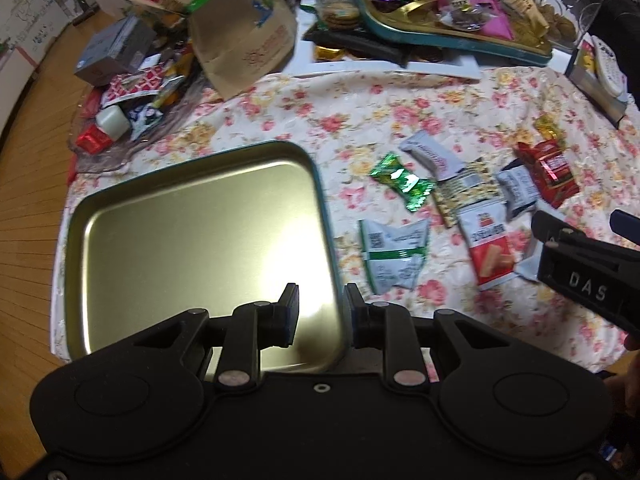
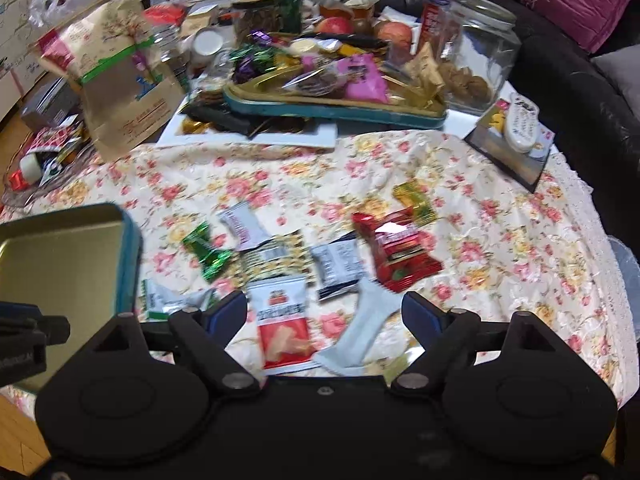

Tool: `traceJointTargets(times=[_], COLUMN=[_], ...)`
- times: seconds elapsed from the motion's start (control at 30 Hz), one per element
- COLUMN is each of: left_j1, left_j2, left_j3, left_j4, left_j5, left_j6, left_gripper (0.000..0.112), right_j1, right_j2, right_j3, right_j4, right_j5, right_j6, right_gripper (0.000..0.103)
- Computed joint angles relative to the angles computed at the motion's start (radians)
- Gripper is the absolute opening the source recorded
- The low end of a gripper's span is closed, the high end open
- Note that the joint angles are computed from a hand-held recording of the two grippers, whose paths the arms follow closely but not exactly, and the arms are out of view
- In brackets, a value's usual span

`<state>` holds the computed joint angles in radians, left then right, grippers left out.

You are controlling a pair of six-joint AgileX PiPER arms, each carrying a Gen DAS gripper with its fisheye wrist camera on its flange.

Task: Organize snacks
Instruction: 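Move the right tool to the silver yellow-ended packet and close on it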

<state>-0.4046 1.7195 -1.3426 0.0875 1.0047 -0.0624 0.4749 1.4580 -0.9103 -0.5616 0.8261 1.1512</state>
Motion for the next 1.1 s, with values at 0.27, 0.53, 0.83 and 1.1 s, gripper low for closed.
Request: traceJointTargets(times=[0.27,0.53,0.83,1.1], left_j1=[-0.048,-0.098,-0.074,-0.024], left_j2=[0.084,0.146,0.202,0.218], left_j3=[-0.098,-0.151,-0.209,-0.222], left_j4=[-0.06,-0.058,-0.077,-0.122], left_j5=[0.091,0.133,0.136,0.106], left_j6=[-0.043,-0.076,-0.062,-0.009], left_gripper=[0.032,0.032,0.032,0.032], right_j1=[-0.289,-0.432,-0.434,-0.377], right_j2=[-0.098,-0.125,-0.028,0.057], right_j3=[0.139,0.247,0.244,0.228], right_j4=[0.137,0.254,0.373,0.245], right_j5=[-0.097,-0.167,-0.196,-0.212], right_j6=[-0.115,-0.201,-0.243,-0.116], right_gripper=[0.073,0.073,0.073,0.076])
